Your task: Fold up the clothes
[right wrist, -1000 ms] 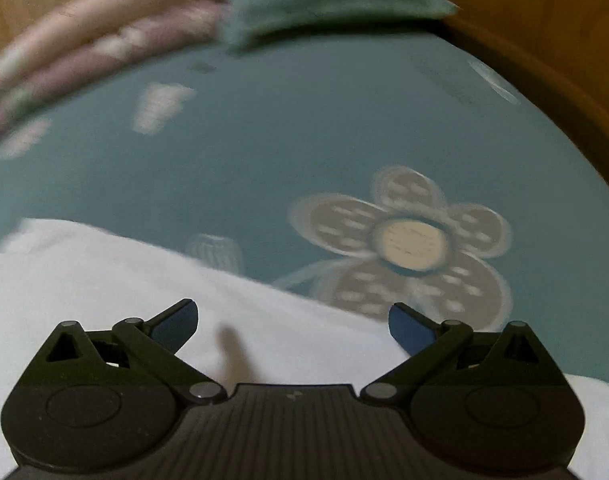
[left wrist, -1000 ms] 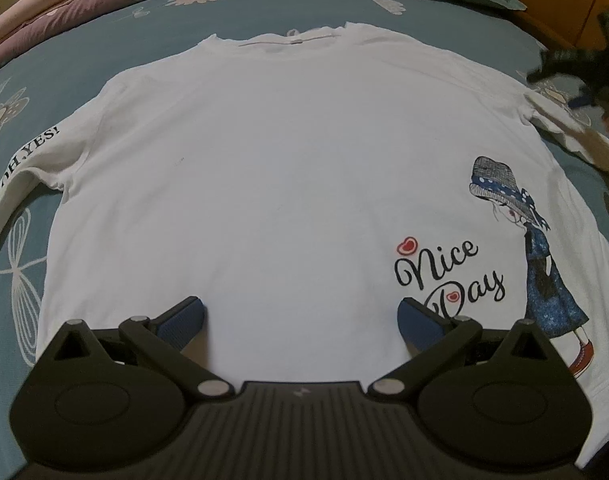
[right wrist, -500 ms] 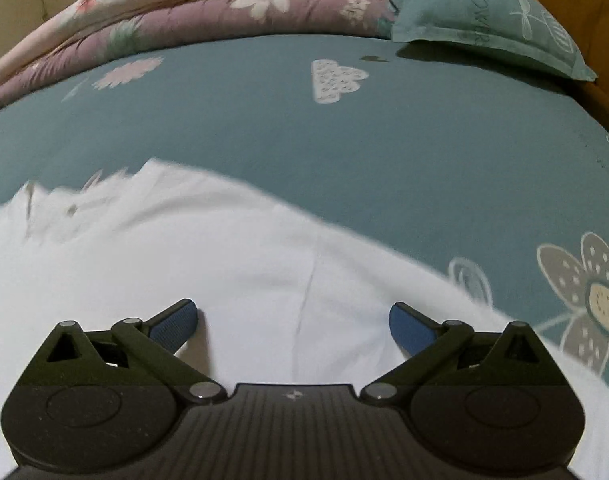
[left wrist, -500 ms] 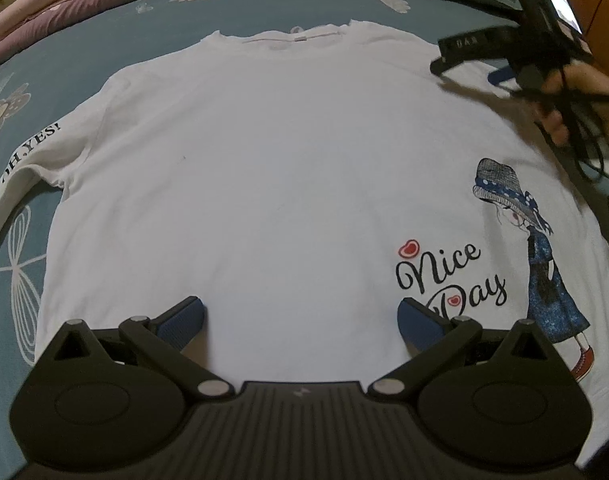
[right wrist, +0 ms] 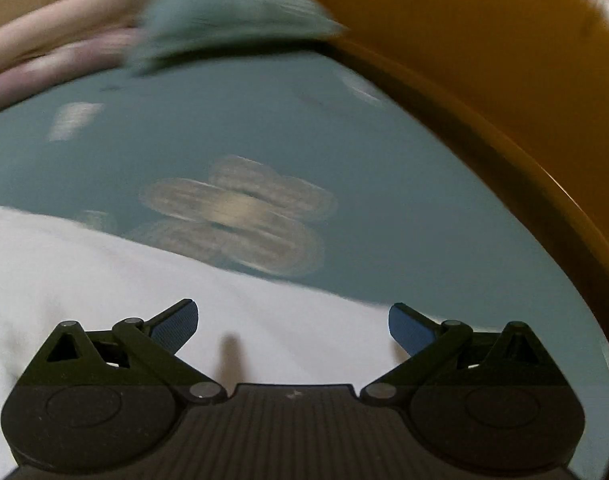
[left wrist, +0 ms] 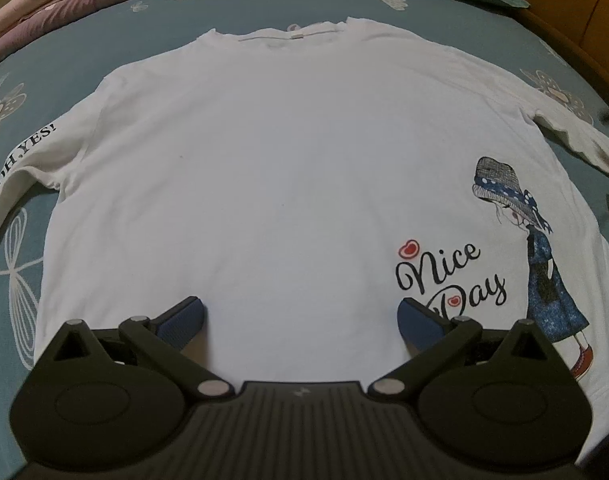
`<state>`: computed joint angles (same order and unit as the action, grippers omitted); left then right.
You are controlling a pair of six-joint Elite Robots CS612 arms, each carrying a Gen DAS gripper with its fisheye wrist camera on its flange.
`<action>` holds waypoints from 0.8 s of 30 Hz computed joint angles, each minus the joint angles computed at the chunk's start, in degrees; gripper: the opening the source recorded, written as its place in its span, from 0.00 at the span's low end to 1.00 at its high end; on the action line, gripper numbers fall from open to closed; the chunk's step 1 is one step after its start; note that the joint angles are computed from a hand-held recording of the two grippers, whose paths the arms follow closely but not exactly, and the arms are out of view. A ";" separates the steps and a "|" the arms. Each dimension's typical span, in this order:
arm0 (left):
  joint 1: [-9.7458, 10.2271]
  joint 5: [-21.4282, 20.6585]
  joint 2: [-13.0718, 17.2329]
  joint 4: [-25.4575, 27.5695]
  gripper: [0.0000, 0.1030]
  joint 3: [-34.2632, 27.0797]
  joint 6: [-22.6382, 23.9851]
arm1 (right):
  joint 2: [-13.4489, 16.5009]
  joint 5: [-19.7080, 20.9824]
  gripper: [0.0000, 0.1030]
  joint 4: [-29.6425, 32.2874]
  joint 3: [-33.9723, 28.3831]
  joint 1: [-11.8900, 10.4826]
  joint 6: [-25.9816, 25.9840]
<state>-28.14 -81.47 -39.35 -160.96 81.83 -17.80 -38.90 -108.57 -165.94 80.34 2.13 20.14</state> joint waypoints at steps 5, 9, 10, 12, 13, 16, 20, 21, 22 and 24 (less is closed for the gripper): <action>0.09 -0.09 0.11 0.66 1.00 -0.40 0.14 | 0.23 0.00 1.00 -4.95 4.45 -2.40 2.56; 0.02 0.11 0.06 1.05 1.00 -0.47 0.03 | 0.85 1.71 1.00 -5.13 2.97 -3.99 1.88; -0.01 0.21 0.06 1.07 1.00 -0.47 0.01 | 0.87 2.22 1.00 -3.77 2.21 -4.22 2.07; -0.09 0.46 -0.01 1.27 1.00 -0.47 -0.08 | 0.84 1.25 1.00 1.12 0.23 -3.80 2.85; -0.15 0.64 -0.09 1.51 1.00 -0.47 -0.17 | 0.54 0.51 1.00 2.16 0.00 -3.34 3.01; -0.72 2.69 -0.46 1.77 0.99 -0.18 0.73 | -0.87 4.03 1.00 -3.22 2.24 -1.62 -0.05; -1.47 4.11 -0.54 3.11 0.99 -0.65 4.11 | -0.08 9.96 1.00 -4.82 2.03 0.27 -7.04; -1.54 4.03 -0.56 3.36 0.99 -0.69 4.60 | 0.43 9.78 1.00 -4.35 1.65 0.36 -6.86; -1.58 3.94 -0.61 3.74 0.99 -0.71 4.67 | 0.95 9.60 1.00 -3.86 1.26 0.45 -6.67; -1.53 3.68 -0.97 4.87 0.99 -0.54 3.43 | 0.92 9.53 1.00 -3.94 1.58 0.39 -6.09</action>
<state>-29.66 -77.79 -40.32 -156.09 81.29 -14.38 -37.98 -99.04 -169.88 81.93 2.51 14.04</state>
